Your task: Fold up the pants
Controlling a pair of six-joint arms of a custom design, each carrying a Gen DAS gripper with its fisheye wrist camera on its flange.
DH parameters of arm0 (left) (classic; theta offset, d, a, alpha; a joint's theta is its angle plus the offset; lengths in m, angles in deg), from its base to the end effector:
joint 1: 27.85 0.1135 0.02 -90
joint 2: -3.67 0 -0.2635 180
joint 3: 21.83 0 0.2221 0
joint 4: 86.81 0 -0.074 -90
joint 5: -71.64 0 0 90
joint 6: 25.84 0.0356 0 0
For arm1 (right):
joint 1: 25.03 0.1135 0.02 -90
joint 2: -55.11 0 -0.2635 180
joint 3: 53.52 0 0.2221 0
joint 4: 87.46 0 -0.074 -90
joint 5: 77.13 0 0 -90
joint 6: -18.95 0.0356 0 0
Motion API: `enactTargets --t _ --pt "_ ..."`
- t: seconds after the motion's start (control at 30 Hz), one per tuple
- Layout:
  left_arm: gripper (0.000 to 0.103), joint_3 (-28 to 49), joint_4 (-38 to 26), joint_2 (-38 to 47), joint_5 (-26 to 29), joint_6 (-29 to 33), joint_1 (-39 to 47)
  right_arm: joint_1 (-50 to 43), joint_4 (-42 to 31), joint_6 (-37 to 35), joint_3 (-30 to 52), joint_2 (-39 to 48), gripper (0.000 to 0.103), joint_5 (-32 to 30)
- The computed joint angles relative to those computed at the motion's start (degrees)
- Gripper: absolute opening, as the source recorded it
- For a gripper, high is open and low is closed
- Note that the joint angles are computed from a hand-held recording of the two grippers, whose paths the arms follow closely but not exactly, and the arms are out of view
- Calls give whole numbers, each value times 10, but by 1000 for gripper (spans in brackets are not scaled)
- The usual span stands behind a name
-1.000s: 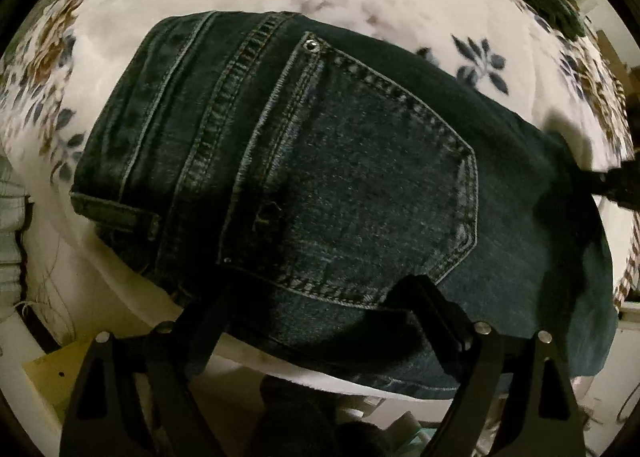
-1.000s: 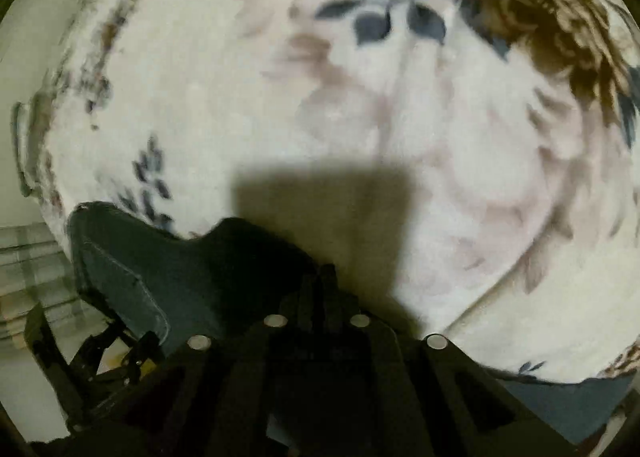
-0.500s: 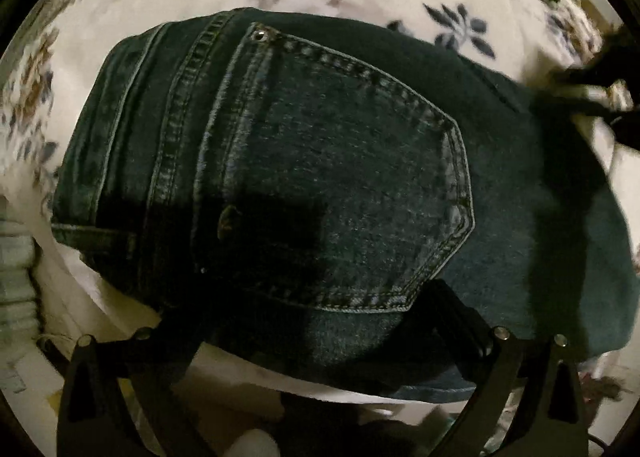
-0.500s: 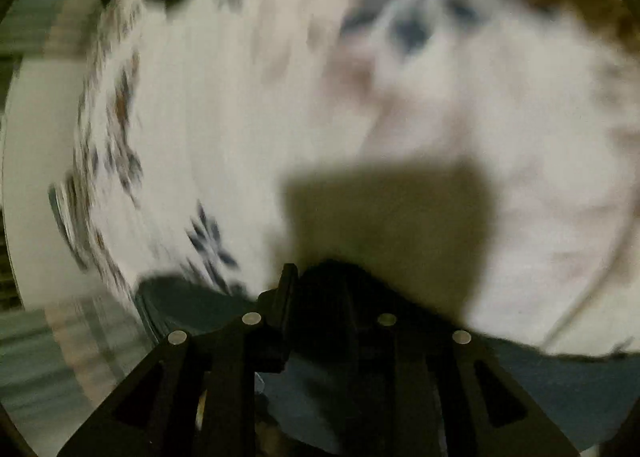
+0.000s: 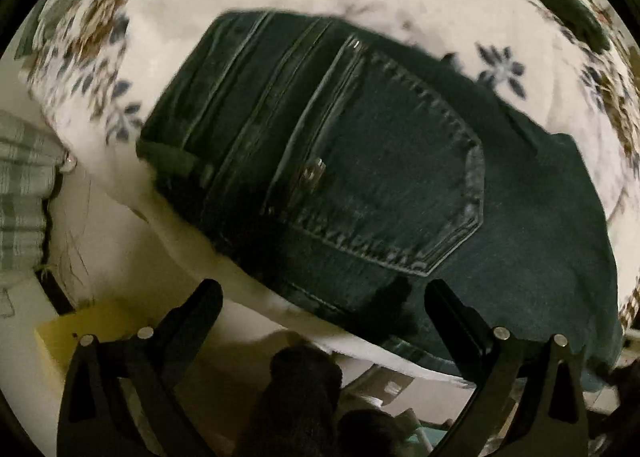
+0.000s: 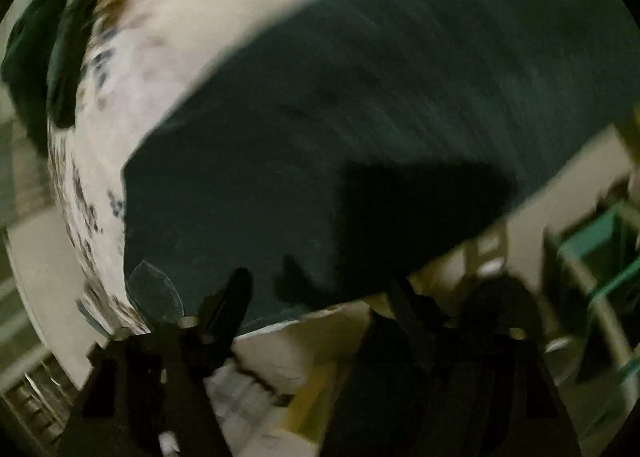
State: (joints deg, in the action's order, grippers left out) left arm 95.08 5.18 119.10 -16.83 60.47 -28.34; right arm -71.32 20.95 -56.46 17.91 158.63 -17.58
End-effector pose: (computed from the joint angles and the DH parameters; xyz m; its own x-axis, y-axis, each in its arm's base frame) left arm 0.3618 -0.0040 0.2478 -0.9967 -0.0558 -0.0587 -0.0541 0.9981 -0.0305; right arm 0.1823 -0.1646 0.1500 -0.4719 0.8079 0.3529 0.8523 0.3157 0.4170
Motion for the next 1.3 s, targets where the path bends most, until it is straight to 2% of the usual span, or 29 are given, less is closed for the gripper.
enactTargets --t 0.03,0.1,0.13,0.2,0.23,0.27,0.3,0.33,0.37,0.43,0.57,0.6,0.7,0.8,0.83,0.87,0.9,0.97,1.0,1.03,1.07,1.1,1.17,1.23,1.3 --pt "93 -11 14 3 10 -9 1 -12 15 -3 -22 2 64 -18" --pt "73 -51 44 -6 37 -13 10 -24 31 -16 -43 6 64 -14" --pt "57 -61 56 -3 52 -17 10 -19 49 -9 -54 8 60 -13" --pt "52 -88 76 -17 51 -29 13 48 123 72 -97 4 43 -26" --pt "43 -95 81 -27 53 -31 26 75 152 118 -109 -2 27 -14" --pt "30 -101 88 -29 54 -27 37 94 173 154 -123 -11 19 -7" --pt "23 -106 91 -38 62 -16 54 87 167 154 -124 -19 14 -6" --pt "8 -104 89 -47 57 3 75 82 153 146 -125 -35 9 -1" --pt "7 -105 87 -54 77 23 98 80 133 139 -123 -57 2 9" --pt "6 -100 73 -54 103 51 127 95 113 145 -118 -86 2 18" --pt "5 -63 38 -34 112 119 171 77 80 117 -121 -102 2 30" --pt "5 -65 35 -32 115 135 186 105 103 151 -121 -90 2 25" --pt "6 -35 -8 -39 117 125 173 119 128 141 -125 -48 3 19" --pt "8 -2 -93 -61 106 63 130 92 121 107 -113 -19 22 -16" --pt "16 24 -122 -48 109 58 122 80 120 95 -114 -27 47 -20" --pt "28 41 -145 -44 111 67 114 55 111 77 -117 -49 67 -19" --pt "35 50 -152 -46 107 71 99 26 99 53 -116 -69 71 -19" --pt "57 36 -137 -84 101 88 65 -62 58 -16 -100 -102 72 -2" --pt "63 19 -121 -109 103 102 38 -109 44 -44 -90 -110 72 5" --pt "76 11 -113 -119 101 103 14 -169 31 -72 -75 -113 72 18" --pt "83 6 -105 -122 98 98 -23 -230 25 -98 -57 -108 72 31" --pt "84 -5 -102 -125 103 88 -57 -285 25 -116 -38 -95 72 41" --pt "84 49 -120 -68 126 60 -109 -389 38 -146 13 -48 72 48" --pt "84 79 -120 -36 138 35 -162 -464 68 -159 68 6 72 41" --pt "84 92 -104 -19 123 26 -216 -509 91 -165 131 70 72 29"
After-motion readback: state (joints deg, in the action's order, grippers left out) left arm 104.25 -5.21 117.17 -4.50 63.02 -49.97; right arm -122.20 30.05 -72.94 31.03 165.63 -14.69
